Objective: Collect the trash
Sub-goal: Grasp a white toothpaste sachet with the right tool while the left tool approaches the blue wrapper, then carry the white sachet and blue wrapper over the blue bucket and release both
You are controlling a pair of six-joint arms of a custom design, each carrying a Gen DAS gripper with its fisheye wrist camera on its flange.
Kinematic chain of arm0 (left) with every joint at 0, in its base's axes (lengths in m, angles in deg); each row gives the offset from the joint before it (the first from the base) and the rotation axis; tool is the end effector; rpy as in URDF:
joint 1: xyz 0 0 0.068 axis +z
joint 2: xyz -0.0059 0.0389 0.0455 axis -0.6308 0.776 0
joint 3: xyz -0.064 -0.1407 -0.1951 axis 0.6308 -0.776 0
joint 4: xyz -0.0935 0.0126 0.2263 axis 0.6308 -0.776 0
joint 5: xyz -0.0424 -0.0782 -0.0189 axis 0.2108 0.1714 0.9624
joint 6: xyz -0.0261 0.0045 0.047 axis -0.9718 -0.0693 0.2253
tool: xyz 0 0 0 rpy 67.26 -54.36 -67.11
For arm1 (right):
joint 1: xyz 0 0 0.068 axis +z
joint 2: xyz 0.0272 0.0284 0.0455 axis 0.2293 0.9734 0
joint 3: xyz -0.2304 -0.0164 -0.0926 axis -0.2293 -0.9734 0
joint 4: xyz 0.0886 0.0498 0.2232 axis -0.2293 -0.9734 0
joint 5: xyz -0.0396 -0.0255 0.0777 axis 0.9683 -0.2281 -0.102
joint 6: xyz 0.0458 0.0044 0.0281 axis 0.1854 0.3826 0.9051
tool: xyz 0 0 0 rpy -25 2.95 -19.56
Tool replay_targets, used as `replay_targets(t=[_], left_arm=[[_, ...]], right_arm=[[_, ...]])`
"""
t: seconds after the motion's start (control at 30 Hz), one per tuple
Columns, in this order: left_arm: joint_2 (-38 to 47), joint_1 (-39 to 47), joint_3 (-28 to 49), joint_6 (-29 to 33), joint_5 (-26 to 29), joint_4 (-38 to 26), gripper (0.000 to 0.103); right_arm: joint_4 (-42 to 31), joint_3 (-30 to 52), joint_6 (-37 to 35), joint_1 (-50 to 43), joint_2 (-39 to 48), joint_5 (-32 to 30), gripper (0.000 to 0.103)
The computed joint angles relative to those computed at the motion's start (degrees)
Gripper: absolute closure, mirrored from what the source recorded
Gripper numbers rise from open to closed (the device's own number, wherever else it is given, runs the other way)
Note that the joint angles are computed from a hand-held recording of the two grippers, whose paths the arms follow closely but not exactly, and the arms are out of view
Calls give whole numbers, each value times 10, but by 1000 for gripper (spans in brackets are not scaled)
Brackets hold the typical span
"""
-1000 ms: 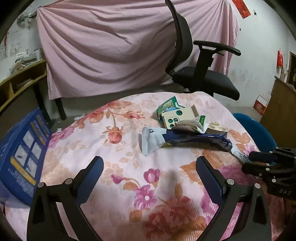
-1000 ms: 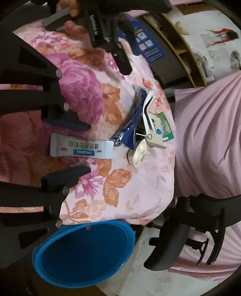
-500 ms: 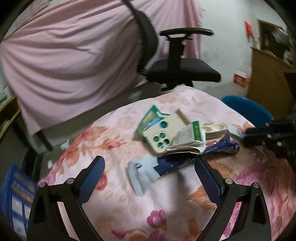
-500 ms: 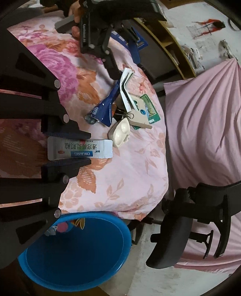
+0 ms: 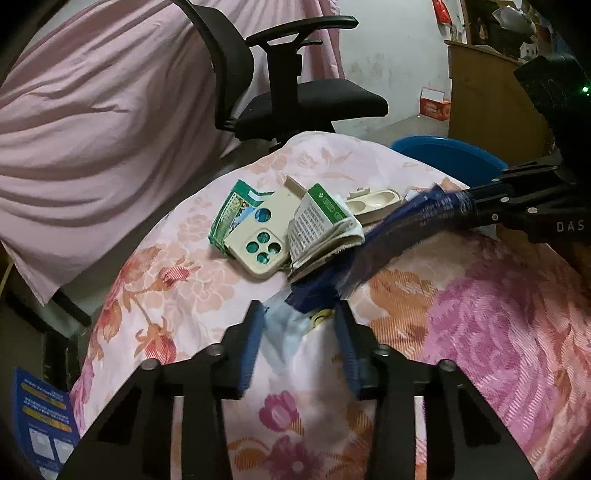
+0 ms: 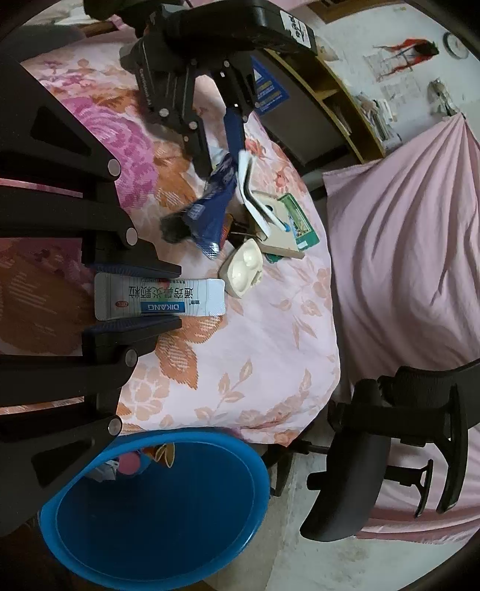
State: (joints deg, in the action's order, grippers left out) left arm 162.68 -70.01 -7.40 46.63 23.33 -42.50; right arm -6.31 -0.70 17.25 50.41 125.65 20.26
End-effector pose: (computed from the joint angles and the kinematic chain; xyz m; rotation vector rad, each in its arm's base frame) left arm 0.2343 -0.1326 0.0477 0.6405 2.3082 0.0071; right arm 0.2225 0.1719 0.0721 -0.6064 2.3930 0.4603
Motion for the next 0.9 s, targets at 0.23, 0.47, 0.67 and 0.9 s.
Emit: replay_targets(t=[0.23, 0.47, 0.67, 0.9], left_arm=[[-45, -10, -29, -78, 24, -26, 83], [-98, -57, -76, -194, -1, -25, 87], [-142, -146, -113, -309, -73, -13, 89], [-185, -212, -101, -412, -159, -31, 89]], right_arm=[[16, -28, 6, -12, -16, -32, 84], [43, -73, 7, -8, -47, -35, 84], [108, -137, 15, -16, -102, -42, 84], [215, -227, 22, -33, -205, -33, 84]])
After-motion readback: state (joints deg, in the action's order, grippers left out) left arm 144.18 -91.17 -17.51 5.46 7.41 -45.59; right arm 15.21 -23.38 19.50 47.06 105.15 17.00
